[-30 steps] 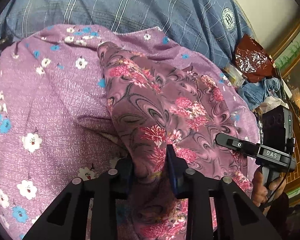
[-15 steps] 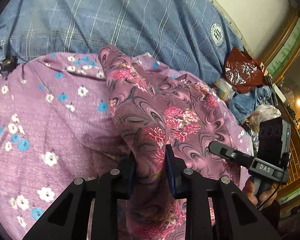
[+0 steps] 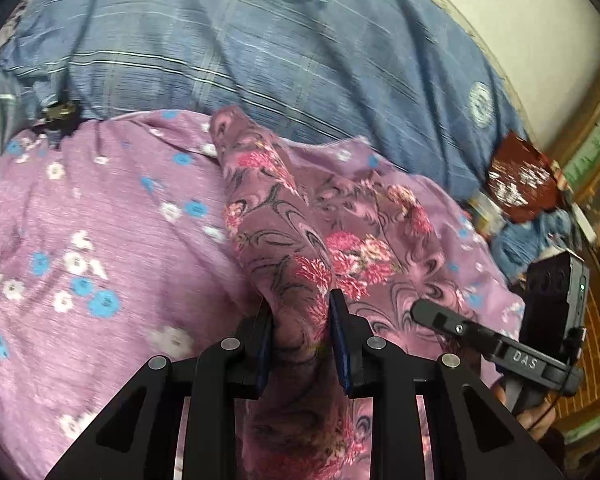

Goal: Fold small clothes

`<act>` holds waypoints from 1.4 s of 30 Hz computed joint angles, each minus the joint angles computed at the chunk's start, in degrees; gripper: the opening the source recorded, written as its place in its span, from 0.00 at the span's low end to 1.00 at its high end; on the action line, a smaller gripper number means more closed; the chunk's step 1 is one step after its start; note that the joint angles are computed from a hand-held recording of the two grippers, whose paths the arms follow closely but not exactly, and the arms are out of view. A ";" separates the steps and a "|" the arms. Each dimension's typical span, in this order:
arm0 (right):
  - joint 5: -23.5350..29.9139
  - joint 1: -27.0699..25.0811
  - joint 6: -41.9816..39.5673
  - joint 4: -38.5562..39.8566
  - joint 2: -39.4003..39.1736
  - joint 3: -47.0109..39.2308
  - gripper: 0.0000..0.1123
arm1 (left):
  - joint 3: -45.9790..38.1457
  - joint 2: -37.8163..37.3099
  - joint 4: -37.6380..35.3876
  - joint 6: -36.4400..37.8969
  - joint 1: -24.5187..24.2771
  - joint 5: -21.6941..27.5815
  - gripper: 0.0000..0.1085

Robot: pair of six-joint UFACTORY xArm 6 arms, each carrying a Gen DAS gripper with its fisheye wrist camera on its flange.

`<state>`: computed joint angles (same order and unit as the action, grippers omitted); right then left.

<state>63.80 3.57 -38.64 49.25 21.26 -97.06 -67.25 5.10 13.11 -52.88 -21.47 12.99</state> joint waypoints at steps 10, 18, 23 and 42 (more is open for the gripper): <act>0.75 0.27 6.35 -4.36 3.30 -3.00 0.38 | 1.61 1.49 -6.21 0.58 0.48 0.99 0.32; -8.16 2.68 -2.61 -0.77 -2.84 3.91 0.22 | 0.86 -0.04 10.99 -11.82 1.31 1.27 0.21; -7.54 3.44 0.01 -0.38 -0.58 1.55 0.23 | 1.54 -1.89 17.04 -16.02 1.38 3.89 0.21; -28.15 7.12 7.74 -21.14 -16.82 20.35 0.50 | -4.84 -7.96 36.96 -33.16 -15.79 40.80 0.62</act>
